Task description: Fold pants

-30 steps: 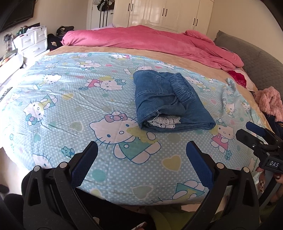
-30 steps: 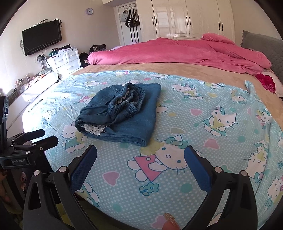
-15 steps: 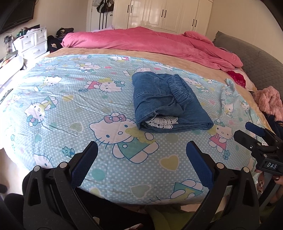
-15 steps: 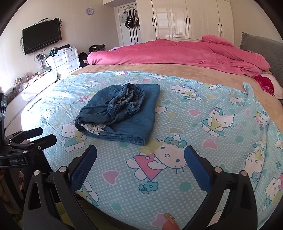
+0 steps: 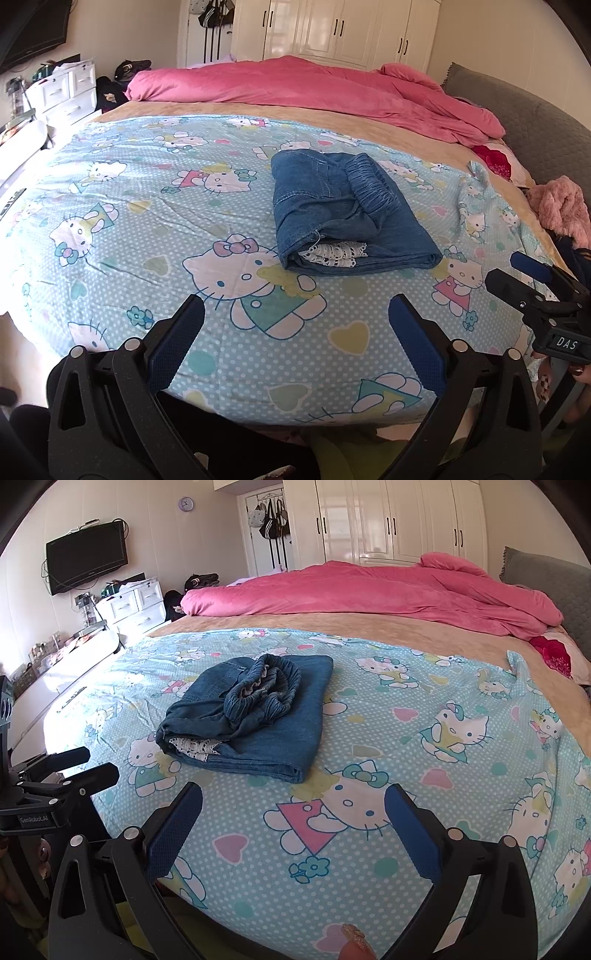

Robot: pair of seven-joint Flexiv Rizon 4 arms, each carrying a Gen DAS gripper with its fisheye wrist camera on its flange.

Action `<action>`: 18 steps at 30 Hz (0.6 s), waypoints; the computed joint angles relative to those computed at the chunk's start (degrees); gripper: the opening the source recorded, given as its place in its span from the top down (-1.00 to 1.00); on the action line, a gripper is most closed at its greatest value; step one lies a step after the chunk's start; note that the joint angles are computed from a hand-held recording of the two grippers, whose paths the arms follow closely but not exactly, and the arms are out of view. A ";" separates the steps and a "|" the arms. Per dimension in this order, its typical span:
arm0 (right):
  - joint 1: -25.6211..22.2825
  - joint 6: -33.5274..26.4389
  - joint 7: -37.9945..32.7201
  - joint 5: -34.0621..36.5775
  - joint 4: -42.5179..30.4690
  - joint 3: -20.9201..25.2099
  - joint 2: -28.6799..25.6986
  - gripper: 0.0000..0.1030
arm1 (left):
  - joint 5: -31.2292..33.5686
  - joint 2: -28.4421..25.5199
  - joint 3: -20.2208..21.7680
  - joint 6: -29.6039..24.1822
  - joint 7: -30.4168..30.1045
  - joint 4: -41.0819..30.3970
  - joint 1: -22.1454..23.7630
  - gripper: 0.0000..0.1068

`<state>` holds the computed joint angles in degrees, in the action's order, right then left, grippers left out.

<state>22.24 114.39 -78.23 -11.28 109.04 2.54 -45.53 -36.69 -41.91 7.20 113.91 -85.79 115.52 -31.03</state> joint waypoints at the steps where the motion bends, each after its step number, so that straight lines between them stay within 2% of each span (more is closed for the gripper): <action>1: -0.06 -0.09 0.05 0.01 0.03 0.06 0.08 -0.91 | -0.06 -0.01 0.13 -0.10 0.05 -0.01 -0.11 -0.75; 6: 0.22 0.13 0.02 0.55 0.27 -0.23 0.17 -0.91 | 1.20 0.07 -0.90 0.42 -0.42 0.13 1.10 -0.75; 18: -0.14 -0.07 0.24 0.11 0.48 0.20 0.35 -0.91 | -0.21 0.18 0.75 -0.48 -0.62 0.31 -0.68 -0.75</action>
